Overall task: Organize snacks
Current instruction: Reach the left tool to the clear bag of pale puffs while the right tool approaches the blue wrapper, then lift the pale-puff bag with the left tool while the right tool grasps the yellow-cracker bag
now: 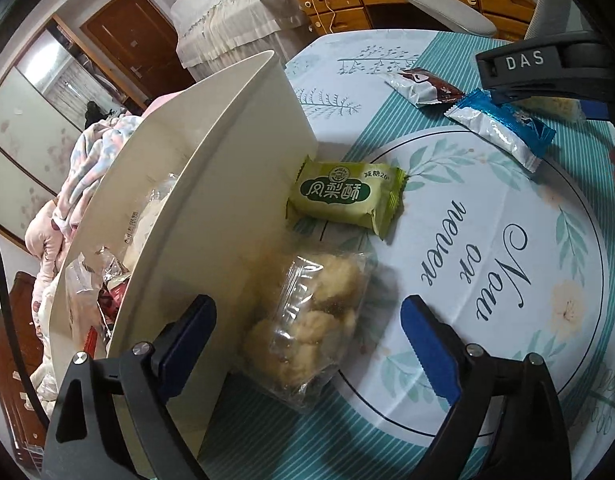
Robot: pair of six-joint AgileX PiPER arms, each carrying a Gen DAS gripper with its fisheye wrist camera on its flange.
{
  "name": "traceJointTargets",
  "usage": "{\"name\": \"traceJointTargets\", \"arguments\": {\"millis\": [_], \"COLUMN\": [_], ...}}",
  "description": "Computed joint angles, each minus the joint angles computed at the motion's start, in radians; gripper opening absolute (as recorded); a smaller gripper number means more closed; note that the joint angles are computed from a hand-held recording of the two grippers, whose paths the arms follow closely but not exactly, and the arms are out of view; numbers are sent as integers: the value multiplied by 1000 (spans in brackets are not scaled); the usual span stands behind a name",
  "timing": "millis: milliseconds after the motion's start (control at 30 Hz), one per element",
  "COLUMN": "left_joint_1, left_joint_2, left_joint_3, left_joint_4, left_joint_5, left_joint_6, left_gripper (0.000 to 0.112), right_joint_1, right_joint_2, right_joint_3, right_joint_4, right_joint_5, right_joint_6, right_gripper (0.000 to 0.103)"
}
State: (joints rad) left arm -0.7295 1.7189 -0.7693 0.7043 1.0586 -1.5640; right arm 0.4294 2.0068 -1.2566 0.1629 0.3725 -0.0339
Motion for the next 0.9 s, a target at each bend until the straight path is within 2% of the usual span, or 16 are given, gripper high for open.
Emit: {"name": "traceJointTargets", "arguments": {"millis": [133, 267, 300, 333, 400, 467, 533, 667, 900], "left_joint_1": [14, 33, 35, 41, 52, 42, 30, 44, 68], "left_joint_2": [-15, -36, -37, -56, -76, -73, -53, -87, -193], "left_joint_3": [10, 24, 22, 35, 46, 39, 21, 42, 84], "left_joint_4": [-10, -30, -36, -42, -59, -62, -68, -78, -153], "left_joint_5": [-24, -52, -53, -82, -111, -105, -67, -91, -116], "left_joint_6": [18, 31, 42, 49, 55, 64, 72, 104, 205], "left_gripper": [93, 92, 88, 79, 73, 65, 48, 47, 43], "right_joint_1": [0, 5, 5, 2, -5, -9, -12, -25, -28], "right_joint_2": [-4, -3, -5, -8, -20, -34, -38, -31, -15], "right_joint_3": [4, -4, -5, -3, 4, 4, -8, -42, -99], "right_joint_4": [60, 66, 72, 88, 136, 143, 126, 135, 94], "right_joint_5": [-10, 3, 7, 10, 14, 26, 52, 113, 168], "right_joint_6": [-76, -94, -99, -116, -161, -163, -143, -120, -15], "right_gripper": [88, 87, 87, 87, 87, 88, 88, 97, 99]}}
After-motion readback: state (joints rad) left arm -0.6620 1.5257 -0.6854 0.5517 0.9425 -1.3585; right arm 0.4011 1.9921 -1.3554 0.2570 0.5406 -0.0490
